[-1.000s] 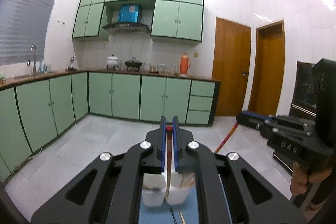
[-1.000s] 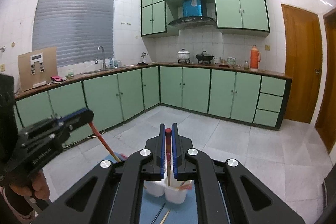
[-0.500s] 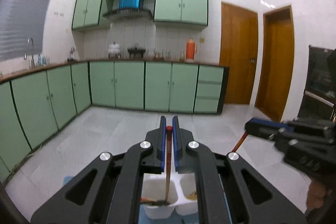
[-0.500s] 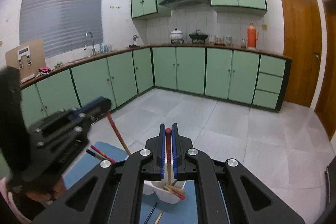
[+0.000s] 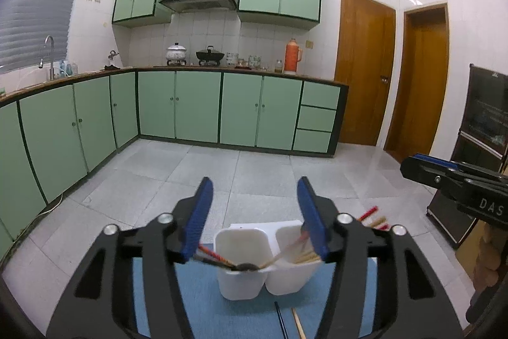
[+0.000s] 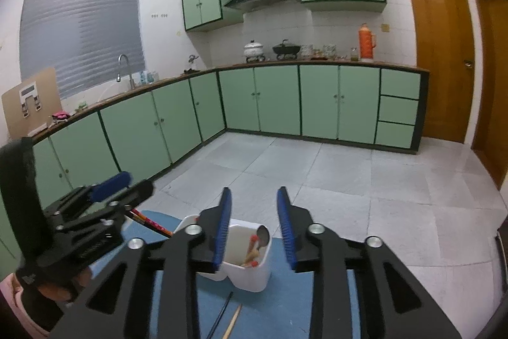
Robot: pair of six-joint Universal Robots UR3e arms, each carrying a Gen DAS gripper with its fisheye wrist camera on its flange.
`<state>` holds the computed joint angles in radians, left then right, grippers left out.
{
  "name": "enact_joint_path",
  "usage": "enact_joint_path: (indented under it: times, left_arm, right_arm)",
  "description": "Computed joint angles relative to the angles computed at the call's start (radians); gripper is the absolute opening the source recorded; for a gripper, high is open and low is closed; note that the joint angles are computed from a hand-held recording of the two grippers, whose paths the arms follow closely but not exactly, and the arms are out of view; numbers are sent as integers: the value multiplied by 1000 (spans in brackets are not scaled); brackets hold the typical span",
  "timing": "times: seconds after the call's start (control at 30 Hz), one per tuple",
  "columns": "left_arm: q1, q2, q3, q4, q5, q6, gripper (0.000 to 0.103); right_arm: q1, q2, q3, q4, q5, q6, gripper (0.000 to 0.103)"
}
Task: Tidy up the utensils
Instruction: 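Open both tools to release the chopsticks into the holder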
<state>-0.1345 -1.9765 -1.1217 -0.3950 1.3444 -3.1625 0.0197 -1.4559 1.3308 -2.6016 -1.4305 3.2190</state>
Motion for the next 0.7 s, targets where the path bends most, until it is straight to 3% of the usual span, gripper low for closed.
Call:
enact_joint_path:
  times: [0.23, 0.37, 0.5, 0.7]
  left_arm:
    - [44, 263, -388, 138, -36, -17, 81]
    - [50, 369, -543, 161, -33, 2, 89]
    - [74, 485, -695, 168, -55, 21, 91]
    - [73, 626, -863, 174, -32, 71, 94]
  right_arm:
    - [25, -215, 298, -140, -75, 23, 70]
    - [76, -322, 449, -190, -137, 42, 87]
    - [137, -405, 570, -221, -197, 83, 95]
    - [217, -455, 674, -235, -270, 140, 97]
